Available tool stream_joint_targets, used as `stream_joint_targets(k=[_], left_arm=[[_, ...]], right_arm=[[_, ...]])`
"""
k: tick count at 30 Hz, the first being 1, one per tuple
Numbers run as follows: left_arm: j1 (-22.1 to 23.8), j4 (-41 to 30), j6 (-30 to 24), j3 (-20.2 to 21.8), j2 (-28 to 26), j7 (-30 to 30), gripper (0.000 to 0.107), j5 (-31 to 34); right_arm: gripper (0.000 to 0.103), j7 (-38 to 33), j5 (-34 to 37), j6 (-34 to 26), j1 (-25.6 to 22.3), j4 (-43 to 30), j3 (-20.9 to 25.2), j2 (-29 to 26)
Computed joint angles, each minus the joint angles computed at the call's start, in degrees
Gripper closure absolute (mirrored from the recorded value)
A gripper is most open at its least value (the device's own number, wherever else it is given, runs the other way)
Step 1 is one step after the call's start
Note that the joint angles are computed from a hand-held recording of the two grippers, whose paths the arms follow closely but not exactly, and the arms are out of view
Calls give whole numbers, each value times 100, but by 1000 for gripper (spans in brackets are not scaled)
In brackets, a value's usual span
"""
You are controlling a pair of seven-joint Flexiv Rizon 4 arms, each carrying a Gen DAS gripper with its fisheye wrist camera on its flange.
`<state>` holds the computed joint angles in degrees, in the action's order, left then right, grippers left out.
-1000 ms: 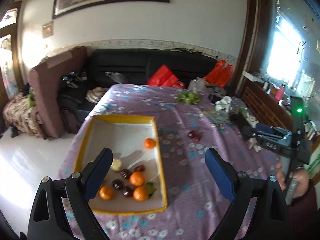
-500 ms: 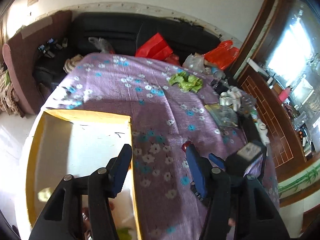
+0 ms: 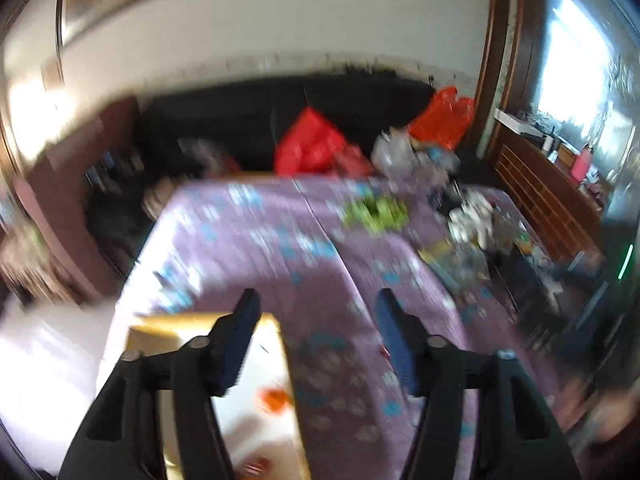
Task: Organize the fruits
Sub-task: 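Move both open tools toward the red plum and date on the cloth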
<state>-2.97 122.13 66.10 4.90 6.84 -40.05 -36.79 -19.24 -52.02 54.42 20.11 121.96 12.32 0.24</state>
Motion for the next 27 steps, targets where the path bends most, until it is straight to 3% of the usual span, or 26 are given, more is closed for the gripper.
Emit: stream_joint_targets(k=[3,5,7,9,11,12,16,19,23,25,26,27], left_arm=[[88,-216,139,-42,76,-229,29,529],[-36,-191,10,39,88,81,29,148],[-89,-132,-244,76,7,267,29,-207],[-46,-94,-481,41,-154,268,29,-270],[7,-85,-643,-44,-394,218,35,-258],[32,-79,-654,-92,-507,172,42,-229],[126,-133,-880,-282,-970,-117,47,-227],[144,-186,-888,-424,-1241,-244,48,-224],[138,-295,-882,-555,-1552,-443,48,-10],[141,-341,-890,-611,-1673,-520,48,67],[142,-345,-880,-632,-1712,-539,48,93],[132,-351,-843,-644,-1757,-597,48,155]], right_arm=[[50,-505,68,-1096,-34,-729,-43,213],[50,-550,128,-1208,-114,-825,-47,311],[49,-471,355,-536,-247,-436,3,461],[49,-530,909,563,-301,160,-8,460],[49,-316,971,1496,-337,635,17,149],[51,-195,870,1769,-325,725,-3,-50],[53,729,-176,2536,-201,824,-432,-751],[53,1009,-481,2733,-20,672,-734,-1130],[52,916,-403,2628,154,549,-778,-1347],[53,1159,-761,2564,273,527,-956,-1335],[55,1260,-874,2608,277,523,-992,-1337],[68,1306,-927,2682,256,528,-999,-1338]])
